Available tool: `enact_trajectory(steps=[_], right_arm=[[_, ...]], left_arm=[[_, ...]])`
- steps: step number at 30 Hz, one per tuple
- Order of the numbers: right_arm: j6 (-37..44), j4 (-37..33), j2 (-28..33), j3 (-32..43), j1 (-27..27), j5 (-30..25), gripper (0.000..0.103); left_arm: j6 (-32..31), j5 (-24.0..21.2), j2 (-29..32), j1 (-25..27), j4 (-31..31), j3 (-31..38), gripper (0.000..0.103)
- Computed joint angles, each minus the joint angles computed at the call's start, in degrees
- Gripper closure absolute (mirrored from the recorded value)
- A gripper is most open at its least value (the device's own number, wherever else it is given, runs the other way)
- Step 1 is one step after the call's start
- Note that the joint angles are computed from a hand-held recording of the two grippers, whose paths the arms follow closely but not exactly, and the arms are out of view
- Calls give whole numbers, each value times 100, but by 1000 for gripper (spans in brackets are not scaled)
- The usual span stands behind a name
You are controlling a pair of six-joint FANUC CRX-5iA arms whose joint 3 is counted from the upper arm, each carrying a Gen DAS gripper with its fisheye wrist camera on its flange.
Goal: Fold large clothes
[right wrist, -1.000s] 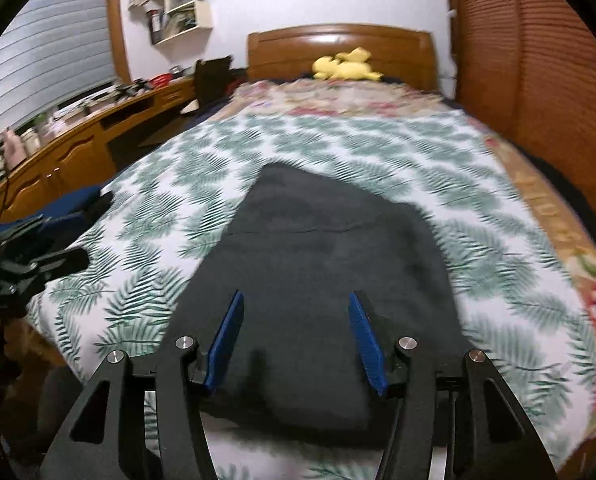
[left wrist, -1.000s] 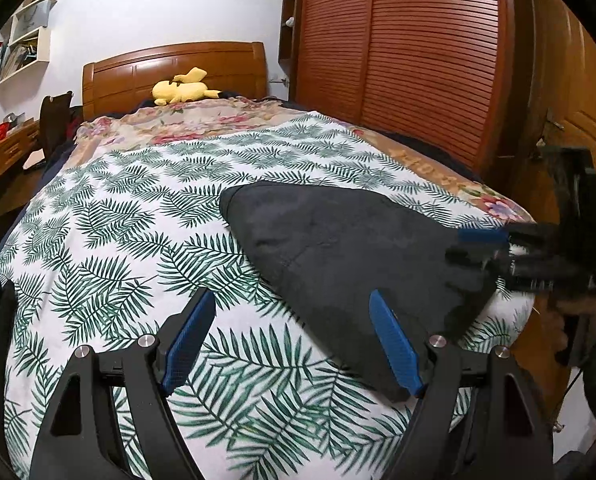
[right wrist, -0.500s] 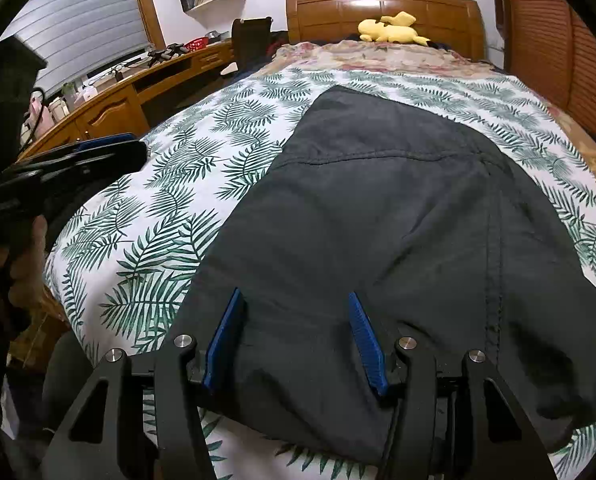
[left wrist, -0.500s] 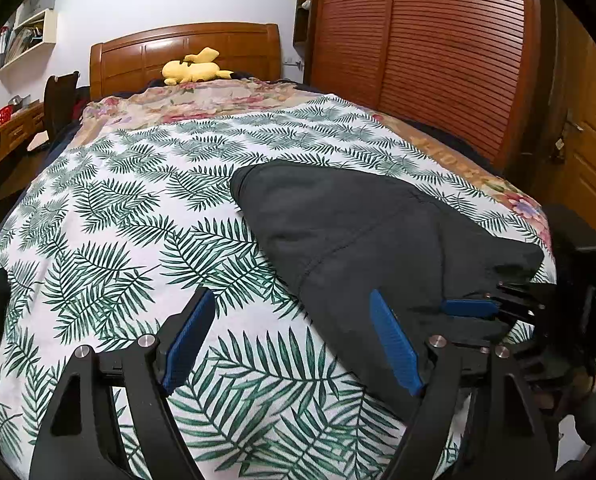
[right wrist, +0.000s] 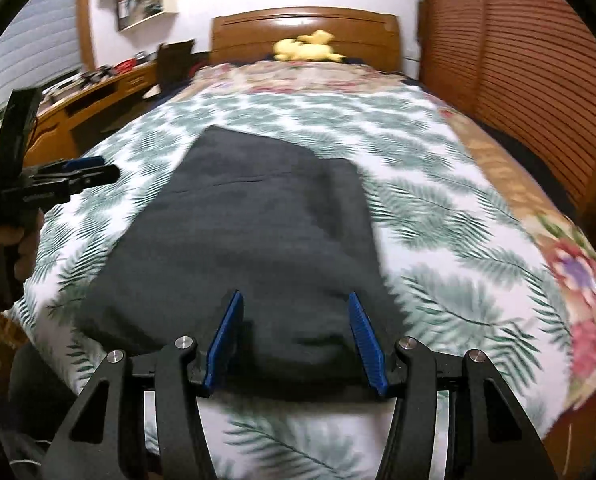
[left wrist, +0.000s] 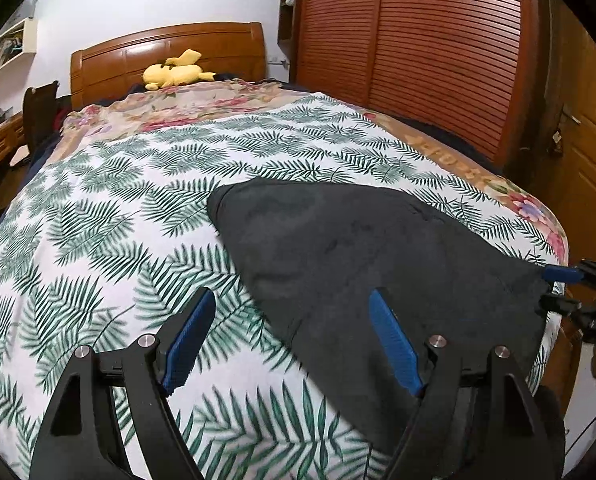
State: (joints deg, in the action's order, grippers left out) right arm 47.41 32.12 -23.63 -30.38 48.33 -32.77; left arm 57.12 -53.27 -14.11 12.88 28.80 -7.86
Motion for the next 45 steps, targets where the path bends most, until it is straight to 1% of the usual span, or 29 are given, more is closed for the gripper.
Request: enact_trajectory(steps=[2,3,7,9,11,14,15,17,19,22,26,29,34,35,36,37,38,39,40,41,42,43,44,45], right_arm=[[-312,177,12,-45,-129,-43,46],[-259,5,60,21,-175,-43,46],[566,-1213,326,436,-377,-113,45],[1073,-1712,545,686,-461,-250,44],[1267,-1964,673,767,-514,-263,41],[1502,-2338,804,885,-650,-220,34],[1812,-2686,847,979,-819,-238,32],[2349,-3339,944,1156,-1031,-305,32],[2689,-3619,953,1191,-1155,-290,32],[2926,-3902,1017,1256,-1236,-257,32],[3039,-4004,1057,1249,-1271,-163,32],[3159,-4150,1052,1262,-1315,-169,32],[3310,-4380,1055,1309,-1371,-187,32],[3389,-4498,1079,1345,-1414,-191,32],[3474,-4624,1107,1387,-1458,-197,33],[3742,-4921,1124,1470,-1545,-262,45],[4254,-5479,1119,1614,-1716,-437,55],[4566,-5847,1130,1704,-1834,-541,68],[4717,-5916,1111,1688,-1857,-496,76],[4752,-5819,1062,1628,-1809,-386,79],[4940,-5999,1031,1633,-1890,-354,83],[5272,-6467,1032,1717,-2114,-449,85],[5625,-6907,1015,1784,-2336,-540,86],[5899,-7159,961,1793,-2462,-545,87]], left_arm=[[-16,62,158,-79,0,108,23],[-10,96,265,-119,-18,191,23],[63,210,602,-227,-196,483,23],[192,296,801,-298,-489,708,23],[216,338,981,-312,-577,853,23],[384,314,1233,-314,-765,1098,23],[460,272,1346,-312,-820,1207,23],[510,230,1503,-299,-811,1326,23],[588,202,1673,-304,-872,1467,23],[688,145,1902,-332,-976,1672,23],[871,84,2188,-369,-1047,1909,23],[1028,-127,2426,-375,-1037,2115,23],[1173,-221,2498,-336,-864,2100,23],[1185,-237,2515,-344,-847,2115,25],[1097,-264,2533,-327,-714,2097,37],[1064,-325,2553,-328,-636,2106,46],[1069,-300,2549,-351,-700,2116,51],[1009,-319,2562,-377,-736,2142,61],[974,-410,2580,-431,-834,2220,71],[1051,-471,2588,-479,-971,2310,75],[1212,-555,2591,-561,-1202,2453,81],[1281,-592,2579,-585,-1320,2523,84],[1387,-614,2551,-642,-1465,2613,84],[1446,-608,2516,-671,-1513,2647,85]])
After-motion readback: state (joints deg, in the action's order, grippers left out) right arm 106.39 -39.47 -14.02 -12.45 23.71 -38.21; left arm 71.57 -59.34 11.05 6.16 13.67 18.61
